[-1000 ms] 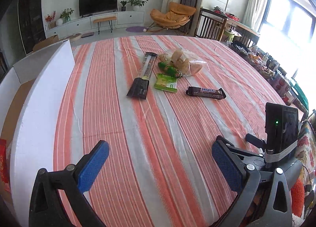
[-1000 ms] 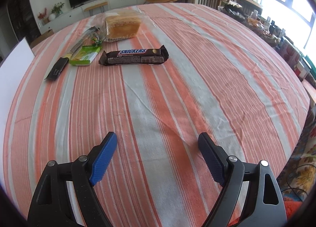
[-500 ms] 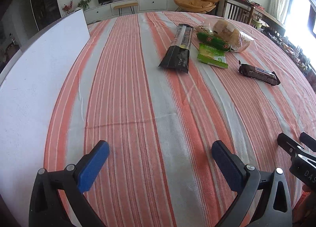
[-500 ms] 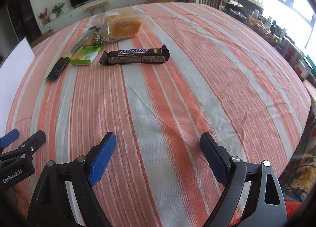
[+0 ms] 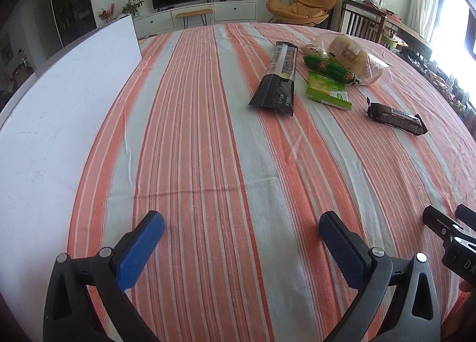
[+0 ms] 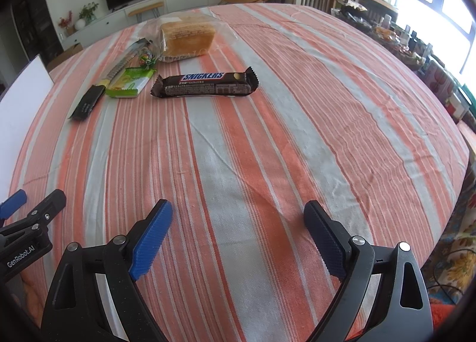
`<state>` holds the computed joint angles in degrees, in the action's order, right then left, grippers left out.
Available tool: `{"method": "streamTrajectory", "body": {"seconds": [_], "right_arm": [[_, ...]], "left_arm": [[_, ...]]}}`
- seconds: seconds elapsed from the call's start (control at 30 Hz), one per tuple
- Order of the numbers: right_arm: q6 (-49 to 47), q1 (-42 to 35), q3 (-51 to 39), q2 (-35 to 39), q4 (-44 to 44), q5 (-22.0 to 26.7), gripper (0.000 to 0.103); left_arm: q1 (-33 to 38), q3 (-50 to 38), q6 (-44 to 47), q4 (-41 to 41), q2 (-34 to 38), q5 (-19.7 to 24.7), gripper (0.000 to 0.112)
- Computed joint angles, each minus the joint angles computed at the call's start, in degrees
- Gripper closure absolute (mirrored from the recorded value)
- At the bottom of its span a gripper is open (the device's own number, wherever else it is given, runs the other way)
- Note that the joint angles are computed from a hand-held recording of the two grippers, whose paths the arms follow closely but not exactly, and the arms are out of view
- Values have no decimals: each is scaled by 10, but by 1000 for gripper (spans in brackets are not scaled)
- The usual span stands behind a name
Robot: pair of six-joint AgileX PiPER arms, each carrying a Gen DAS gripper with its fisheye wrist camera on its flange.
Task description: Organize snacks
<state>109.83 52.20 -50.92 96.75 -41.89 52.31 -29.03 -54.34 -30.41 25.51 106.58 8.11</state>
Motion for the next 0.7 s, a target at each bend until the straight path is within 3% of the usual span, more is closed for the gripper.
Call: {"method": "streamTrajectory", "body": {"seconds": [0.37, 0.57, 0.63, 0.7], "right_arm": [[-1, -2, -2, 3, -1, -3, 10], [-1, -2, -2, 3, -1, -3, 10], [-1, -2, -1, 2, -1, -3, 10], [-1, -2, -2, 3, -1, -3, 10]], "left_arm": [[0, -5, 36, -31, 2, 7, 9], [6, -14, 147, -127, 6, 14, 9], [8, -26, 198, -172, 8, 35, 9], [11, -57, 239, -215, 14, 89, 10]]}}
